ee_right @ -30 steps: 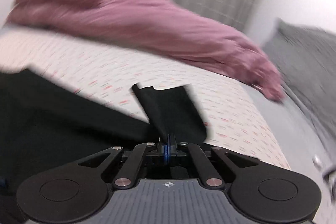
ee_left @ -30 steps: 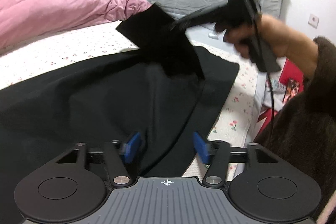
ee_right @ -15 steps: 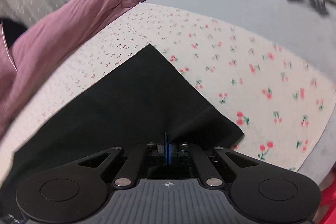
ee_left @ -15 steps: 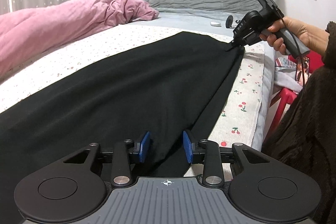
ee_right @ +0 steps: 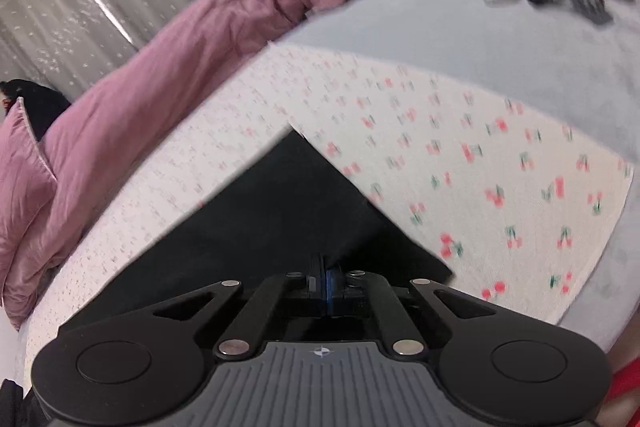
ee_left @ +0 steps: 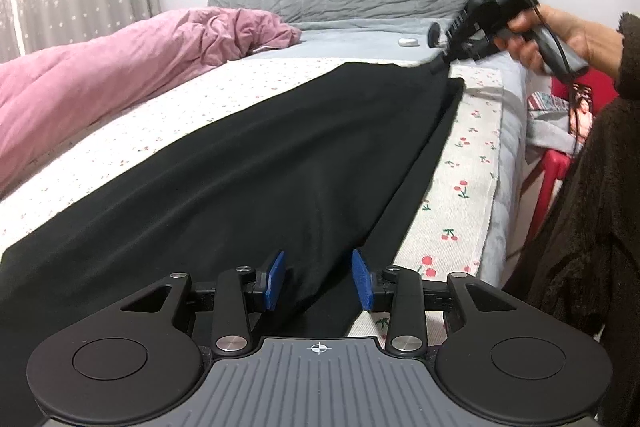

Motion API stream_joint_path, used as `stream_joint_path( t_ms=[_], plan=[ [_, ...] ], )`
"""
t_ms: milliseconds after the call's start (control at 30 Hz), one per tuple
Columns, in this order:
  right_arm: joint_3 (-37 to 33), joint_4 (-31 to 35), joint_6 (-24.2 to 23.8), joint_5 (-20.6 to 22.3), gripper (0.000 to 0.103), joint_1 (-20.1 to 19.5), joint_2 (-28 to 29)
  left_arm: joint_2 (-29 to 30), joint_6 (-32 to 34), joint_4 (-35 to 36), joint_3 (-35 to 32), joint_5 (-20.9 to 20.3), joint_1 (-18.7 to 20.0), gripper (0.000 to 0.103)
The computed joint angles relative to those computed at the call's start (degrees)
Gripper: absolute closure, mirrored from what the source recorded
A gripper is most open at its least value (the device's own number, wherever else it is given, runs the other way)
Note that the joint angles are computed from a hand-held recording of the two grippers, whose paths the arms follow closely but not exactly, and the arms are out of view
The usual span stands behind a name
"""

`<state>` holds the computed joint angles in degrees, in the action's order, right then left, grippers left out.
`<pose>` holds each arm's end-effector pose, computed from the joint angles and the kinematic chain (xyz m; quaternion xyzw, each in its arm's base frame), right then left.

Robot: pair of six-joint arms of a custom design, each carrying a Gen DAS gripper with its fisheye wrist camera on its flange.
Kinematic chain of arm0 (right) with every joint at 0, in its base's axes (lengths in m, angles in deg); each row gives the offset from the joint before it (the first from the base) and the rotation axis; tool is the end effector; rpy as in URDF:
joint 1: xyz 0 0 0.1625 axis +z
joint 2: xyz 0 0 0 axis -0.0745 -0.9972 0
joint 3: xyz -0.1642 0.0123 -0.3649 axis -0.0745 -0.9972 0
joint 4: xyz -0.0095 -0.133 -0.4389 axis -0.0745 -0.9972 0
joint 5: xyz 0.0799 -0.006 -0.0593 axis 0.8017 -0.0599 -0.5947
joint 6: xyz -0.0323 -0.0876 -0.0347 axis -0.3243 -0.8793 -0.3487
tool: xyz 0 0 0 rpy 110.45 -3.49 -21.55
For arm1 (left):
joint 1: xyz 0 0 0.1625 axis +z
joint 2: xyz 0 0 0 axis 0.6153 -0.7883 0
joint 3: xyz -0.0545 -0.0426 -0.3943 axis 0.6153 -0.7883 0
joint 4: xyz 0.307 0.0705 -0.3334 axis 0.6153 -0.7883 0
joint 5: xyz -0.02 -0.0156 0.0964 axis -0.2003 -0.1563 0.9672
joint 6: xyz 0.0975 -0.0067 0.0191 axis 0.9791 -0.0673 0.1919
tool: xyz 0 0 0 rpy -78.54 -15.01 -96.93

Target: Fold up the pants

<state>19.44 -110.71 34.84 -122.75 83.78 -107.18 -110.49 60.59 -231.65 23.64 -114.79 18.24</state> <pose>-0.0406 -0.8841 0.4347 -0.0163 -0.8859 0.4409 0.1434 -0.2977 -0.7582 0.0420 0.4817 0.8042 -0.2810 0.2053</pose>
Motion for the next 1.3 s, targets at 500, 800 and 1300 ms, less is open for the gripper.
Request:
stream_joint_path(
  t_ms=[500, 800, 1300],
  plan=[
    [-6.77, 8.88, -1.14, -8.7, 0.101, -0.03, 4.07, -1.55, 2.0, -1.75, 2.18, 3.22, -0.53, 0.101],
    [-0.93, 1.2, -8.95, -13.65, 0.101, 1.69, 1.97, -2.44, 1.81, -1.25, 3.39, 2.76, -0.74, 0.102],
    [0.56, -19.0, -30.82, -18.6, 0.062, 4.36, 5.48, -9.84, -10.89, -0.62, 6.67, -9.19, 2.92, 0.042]
  ],
)
